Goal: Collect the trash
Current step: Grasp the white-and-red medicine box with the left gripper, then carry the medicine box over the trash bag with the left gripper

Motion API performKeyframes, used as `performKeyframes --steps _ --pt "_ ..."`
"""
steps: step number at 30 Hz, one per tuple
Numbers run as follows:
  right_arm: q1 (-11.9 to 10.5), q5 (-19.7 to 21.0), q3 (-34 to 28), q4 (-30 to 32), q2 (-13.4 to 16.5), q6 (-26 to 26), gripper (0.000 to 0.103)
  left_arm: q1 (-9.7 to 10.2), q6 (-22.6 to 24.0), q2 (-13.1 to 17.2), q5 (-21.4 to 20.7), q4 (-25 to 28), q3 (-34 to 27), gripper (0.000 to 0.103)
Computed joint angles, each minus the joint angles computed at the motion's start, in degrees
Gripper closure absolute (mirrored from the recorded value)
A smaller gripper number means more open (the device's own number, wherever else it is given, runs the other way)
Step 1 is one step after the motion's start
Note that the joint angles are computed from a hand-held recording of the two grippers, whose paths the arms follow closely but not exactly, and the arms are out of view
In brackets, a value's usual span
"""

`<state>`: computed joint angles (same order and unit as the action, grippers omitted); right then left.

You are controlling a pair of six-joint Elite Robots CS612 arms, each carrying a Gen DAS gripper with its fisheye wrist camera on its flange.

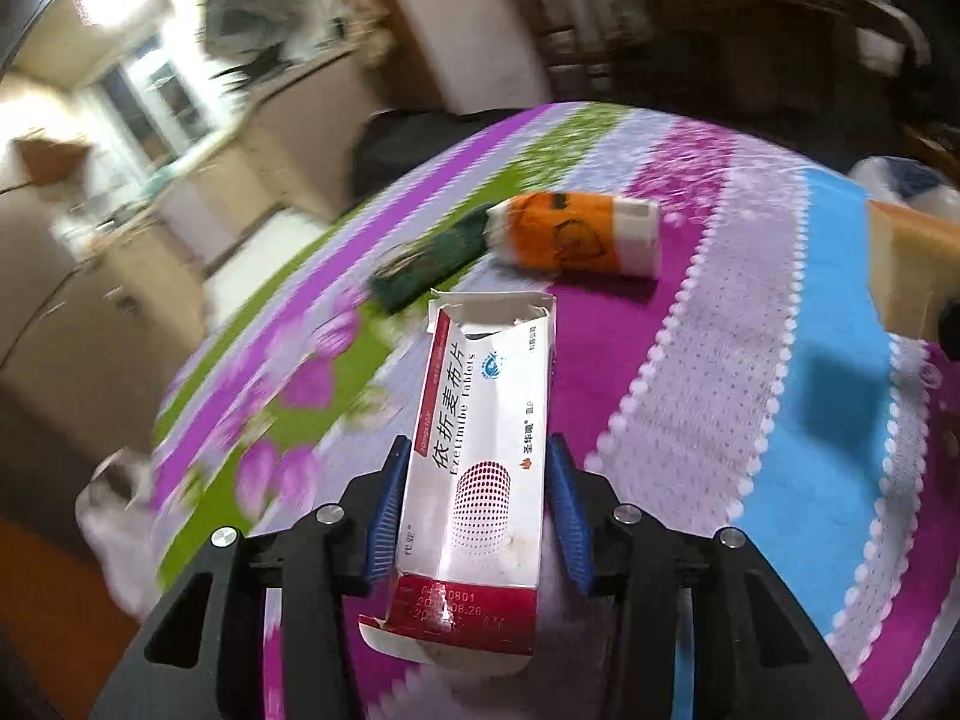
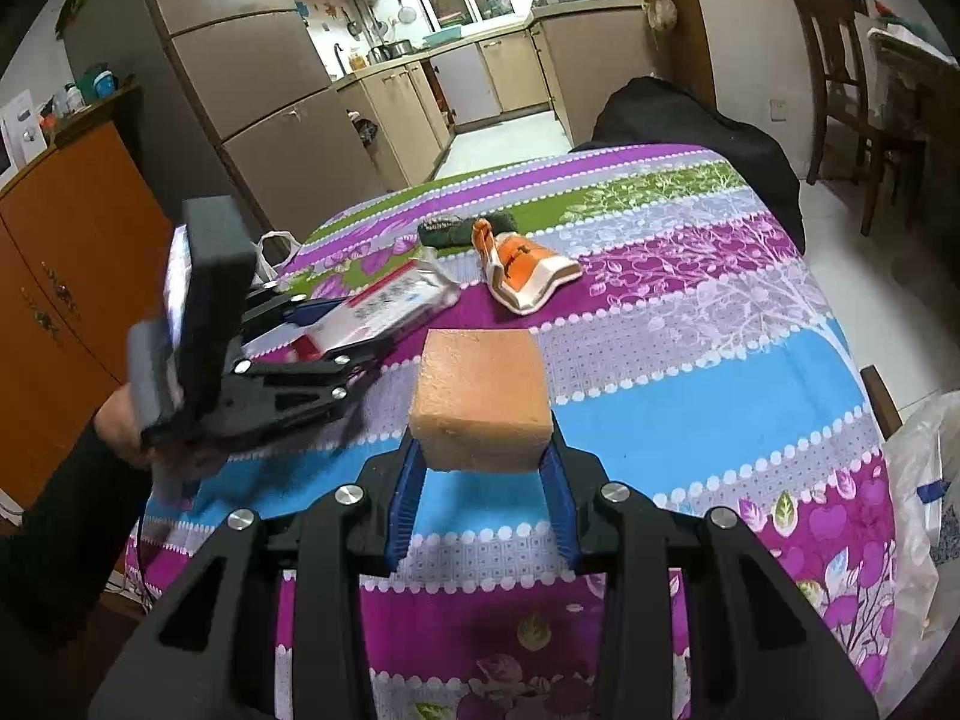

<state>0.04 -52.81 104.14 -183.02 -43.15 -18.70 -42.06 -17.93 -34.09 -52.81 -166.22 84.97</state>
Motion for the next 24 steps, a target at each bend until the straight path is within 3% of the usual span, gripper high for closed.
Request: performKeyframes --steps 2,5,12,18,24 --pt "0.1 -0.7 0.5 0.1 -0.2 -0.4 0.068 -1.28 -7.9 -1.0 3.2 3.9 1.0 0.058" --pt "0.4 -1.1 1.2 0.9 -0.5 -1.2 0.068 -2.75 -17.4 -2.8 4.3 6.5 3.0 0.058" --pt "0.8 -1.1 3.6 1.6 -2.0 -4.6 0.068 -5.62 -30.4 -5.4 8.5 12.8 5.0 0.058" --pt "-0.1 -0.7 5.1 0.2 -3.4 -5.7 0.068 -7.39 -32.3 -7.2 10.6 15.2 6.4 0.058" --pt "-2.7 -1.4 6.1 -3.6 -4.9 -4.9 0.068 -8.46 -29.9 -7.1 11.6 15.0 4.7 0.058"
